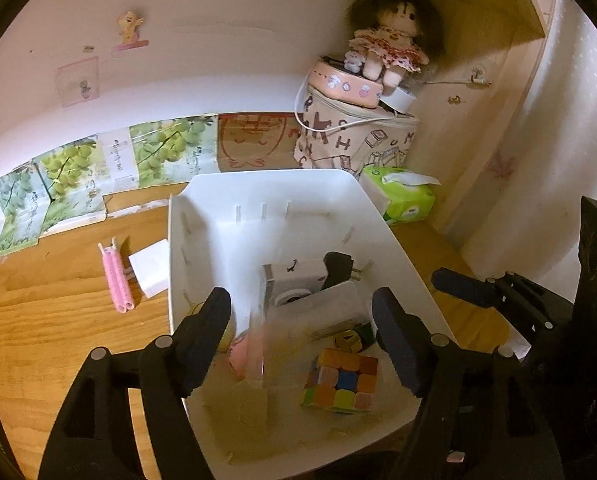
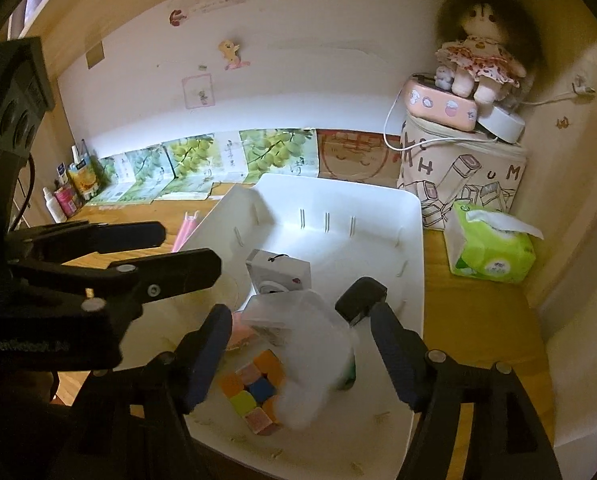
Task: Organize rigid objects
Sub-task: 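Open the left tool over the tray while the right tool releases the white holder, then withdraw both tools toward the pink roller and white charger block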
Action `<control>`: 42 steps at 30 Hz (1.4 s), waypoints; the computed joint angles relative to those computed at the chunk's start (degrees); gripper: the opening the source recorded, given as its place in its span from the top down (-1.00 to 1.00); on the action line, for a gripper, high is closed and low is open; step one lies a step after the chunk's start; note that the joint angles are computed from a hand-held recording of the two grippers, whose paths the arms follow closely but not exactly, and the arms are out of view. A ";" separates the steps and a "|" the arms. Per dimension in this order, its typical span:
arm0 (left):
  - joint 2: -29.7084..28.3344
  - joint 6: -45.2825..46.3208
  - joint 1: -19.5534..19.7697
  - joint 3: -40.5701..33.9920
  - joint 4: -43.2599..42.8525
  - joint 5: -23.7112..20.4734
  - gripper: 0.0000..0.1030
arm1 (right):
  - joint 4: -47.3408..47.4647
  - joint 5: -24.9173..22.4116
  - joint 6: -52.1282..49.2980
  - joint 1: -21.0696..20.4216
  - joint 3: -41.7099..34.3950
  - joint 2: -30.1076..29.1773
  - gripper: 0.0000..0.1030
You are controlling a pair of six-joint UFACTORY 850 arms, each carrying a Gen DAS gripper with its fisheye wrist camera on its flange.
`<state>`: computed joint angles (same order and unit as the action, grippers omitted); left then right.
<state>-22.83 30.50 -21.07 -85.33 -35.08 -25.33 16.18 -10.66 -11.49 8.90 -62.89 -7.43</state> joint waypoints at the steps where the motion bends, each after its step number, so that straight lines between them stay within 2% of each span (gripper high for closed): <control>1: 0.01 -1.01 0.08 0.04 0.86 0.12 -0.53 | -0.16 -0.11 0.23 -0.02 -0.07 -0.10 -0.41; 14: 1.16 -6.79 2.75 2.24 4.89 0.58 -0.53 | -1.58 -1.68 2.59 2.15 -3.01 -2.75 -0.48; 21: 2.06 -7.74 5.90 3.63 5.83 -0.11 -0.53 | -5.51 -2.53 9.12 4.51 -6.08 -5.08 -0.48; 24: 2.00 -7.72 7.53 3.51 6.12 -1.03 -0.53 | -10.49 -2.84 16.12 5.79 -7.63 -6.18 -0.48; 33: 1.62 -0.41 13.04 2.88 1.71 -3.90 -0.53 | -33.21 -3.95 45.79 10.20 -11.87 -9.08 -0.48; 38: 0.49 2.44 16.12 1.93 0.33 -6.35 -0.53 | -41.02 -7.83 57.49 12.74 -15.34 -11.82 -0.56; 42: -2.13 2.01 18.60 -1.04 2.36 -10.69 -0.53 | -44.01 -11.25 61.56 14.49 -18.55 -14.04 -0.56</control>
<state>-24.96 32.52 -2.46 -86.36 -32.72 -36.01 -27.83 -21.91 50.07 23.39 -81.44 -21.46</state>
